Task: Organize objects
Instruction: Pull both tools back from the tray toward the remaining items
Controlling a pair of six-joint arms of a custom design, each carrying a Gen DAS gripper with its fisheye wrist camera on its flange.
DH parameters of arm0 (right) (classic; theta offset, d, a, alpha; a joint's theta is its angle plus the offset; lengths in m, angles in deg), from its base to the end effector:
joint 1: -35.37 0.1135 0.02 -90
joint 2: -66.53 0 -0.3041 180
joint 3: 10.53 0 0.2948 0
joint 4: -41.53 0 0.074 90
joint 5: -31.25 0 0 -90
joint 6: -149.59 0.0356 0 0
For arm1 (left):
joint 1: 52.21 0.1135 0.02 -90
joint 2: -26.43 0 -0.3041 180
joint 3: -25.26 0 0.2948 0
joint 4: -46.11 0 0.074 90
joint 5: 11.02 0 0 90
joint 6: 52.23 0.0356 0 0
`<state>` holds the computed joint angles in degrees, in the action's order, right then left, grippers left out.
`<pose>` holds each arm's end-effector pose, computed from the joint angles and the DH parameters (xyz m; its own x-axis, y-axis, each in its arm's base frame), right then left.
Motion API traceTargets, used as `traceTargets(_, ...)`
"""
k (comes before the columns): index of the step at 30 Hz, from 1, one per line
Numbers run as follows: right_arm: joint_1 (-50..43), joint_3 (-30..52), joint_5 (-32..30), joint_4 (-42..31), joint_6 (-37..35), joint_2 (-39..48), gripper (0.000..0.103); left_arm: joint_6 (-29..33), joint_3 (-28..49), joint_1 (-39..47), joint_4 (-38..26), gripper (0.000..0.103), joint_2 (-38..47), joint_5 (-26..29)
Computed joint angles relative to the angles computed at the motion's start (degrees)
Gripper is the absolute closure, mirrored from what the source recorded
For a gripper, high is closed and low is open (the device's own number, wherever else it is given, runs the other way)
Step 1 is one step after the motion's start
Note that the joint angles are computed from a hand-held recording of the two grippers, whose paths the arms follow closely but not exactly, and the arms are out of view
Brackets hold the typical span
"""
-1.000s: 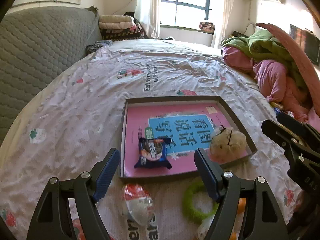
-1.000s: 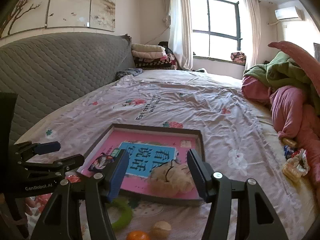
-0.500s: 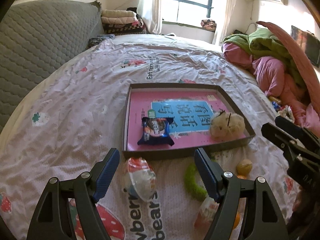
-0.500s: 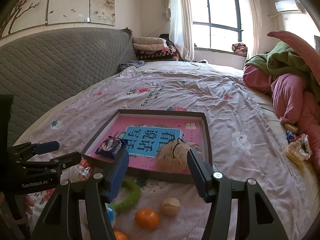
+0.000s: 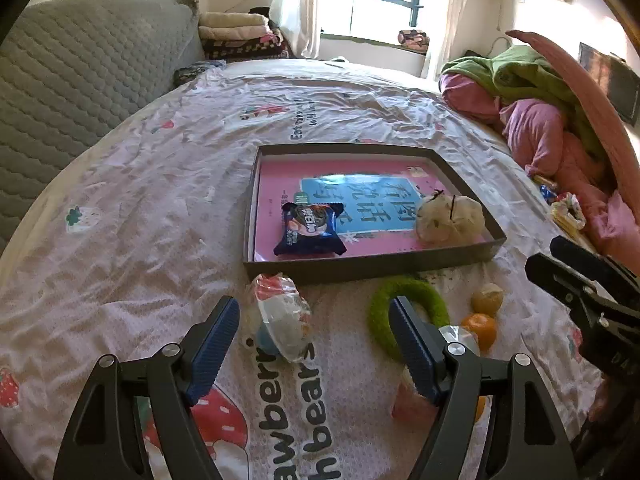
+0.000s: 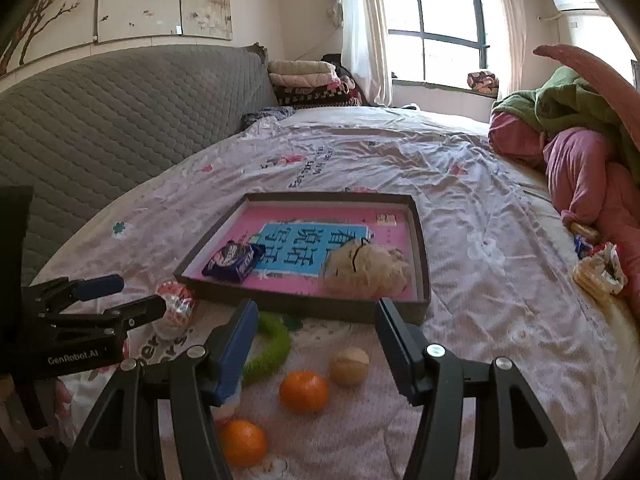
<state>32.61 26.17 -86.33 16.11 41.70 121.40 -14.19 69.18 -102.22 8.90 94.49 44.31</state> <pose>0.2021 0.0068 0.1975 -0.5656 -0.2453 -0.7873 -0.4897 0.8681 0.0813 0.1601 -0.1593 0.1844 -0.7058 -0.1665 -0.6886 -0.1639 0.9840 -0.0700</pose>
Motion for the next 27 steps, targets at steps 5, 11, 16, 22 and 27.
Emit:
traceTargets(5,-1.5,-1.1,-1.1,-2.3,-1.6,-2.0,0.043,-2.0,-0.1,-1.8,-1.5,0.025,0.0,-0.7)
traceTargets(11,-2.0,-1.7,-2.0,-5.2,-2.9,-4.2,0.043,-4.5,-0.7,-4.1,-3.0,0.025,-0.2,-0.8)
traceTargets(16,-1.9,-2.9,-2.2,-8.0,-4.1,-7.0,0.043,-6.7,-1.4,-6.0,-4.3,0.025,-0.4,-0.7)
traceTargets(22,-2.4,-3.9,-2.8,-11.0,-5.4,-9.7,0.043,-9.4,-2.3,-8.0,-5.9,0.025,-0.9,-1.0)
traceTargets(27,-2.0,-4.4,-2.9,-12.7,-6.2,-11.0,0.043,-11.2,-2.7,-9.1,-7.3,0.025,-1.3,-1.1)
